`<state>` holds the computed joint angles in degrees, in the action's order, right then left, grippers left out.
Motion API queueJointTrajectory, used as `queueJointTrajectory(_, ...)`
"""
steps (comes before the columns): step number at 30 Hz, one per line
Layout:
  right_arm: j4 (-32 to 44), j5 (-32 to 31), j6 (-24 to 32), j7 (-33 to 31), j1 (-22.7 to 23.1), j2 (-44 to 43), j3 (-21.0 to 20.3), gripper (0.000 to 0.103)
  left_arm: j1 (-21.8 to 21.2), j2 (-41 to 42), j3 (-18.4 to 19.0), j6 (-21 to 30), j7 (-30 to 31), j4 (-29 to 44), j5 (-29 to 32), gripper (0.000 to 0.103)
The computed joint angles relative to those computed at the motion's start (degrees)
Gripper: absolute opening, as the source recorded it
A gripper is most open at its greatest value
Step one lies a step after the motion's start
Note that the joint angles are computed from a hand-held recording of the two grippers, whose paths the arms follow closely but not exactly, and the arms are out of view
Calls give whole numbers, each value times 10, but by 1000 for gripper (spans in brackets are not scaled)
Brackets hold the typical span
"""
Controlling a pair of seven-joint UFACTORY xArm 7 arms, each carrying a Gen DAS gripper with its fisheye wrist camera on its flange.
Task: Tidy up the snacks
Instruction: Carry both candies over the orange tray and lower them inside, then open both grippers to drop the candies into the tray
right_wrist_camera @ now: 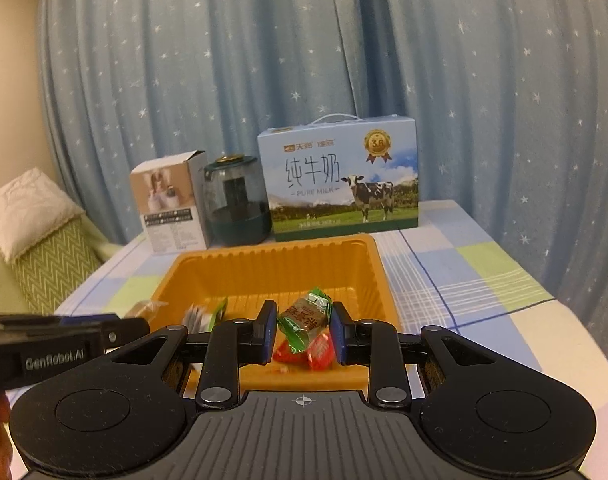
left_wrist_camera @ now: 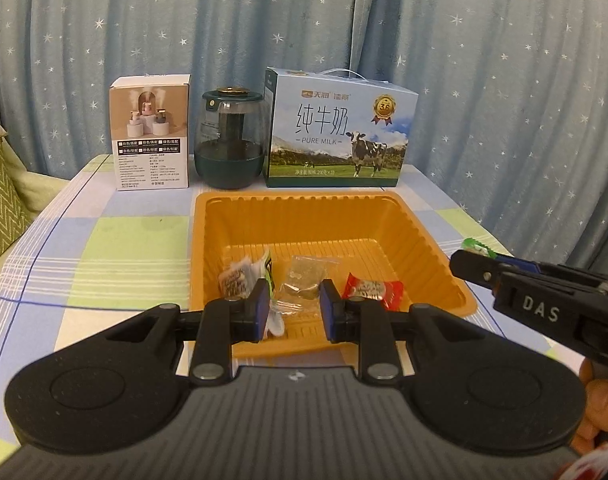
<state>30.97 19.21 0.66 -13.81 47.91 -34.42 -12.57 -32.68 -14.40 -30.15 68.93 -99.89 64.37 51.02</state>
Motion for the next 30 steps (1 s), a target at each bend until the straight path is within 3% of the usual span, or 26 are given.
queueJointTrajectory(9,60,35,-19,-24,70,87,-67,28,22,9,27,-54,3,-11,6,24)
queueJointTrajectory(19,90,95,-18,-70,110,133,-104,29,42,5,51,-127,-12,-38,13,25)
queueJointTrajectory(23,95,129,-8,-93,112,134,-107,29,48,5,43,-108,-11,-39,4,34)
queueJointTrajectory(30,108,208,17,-151,140,128,-127,29,52,-21,39,-87,-14,-55,-14,34)
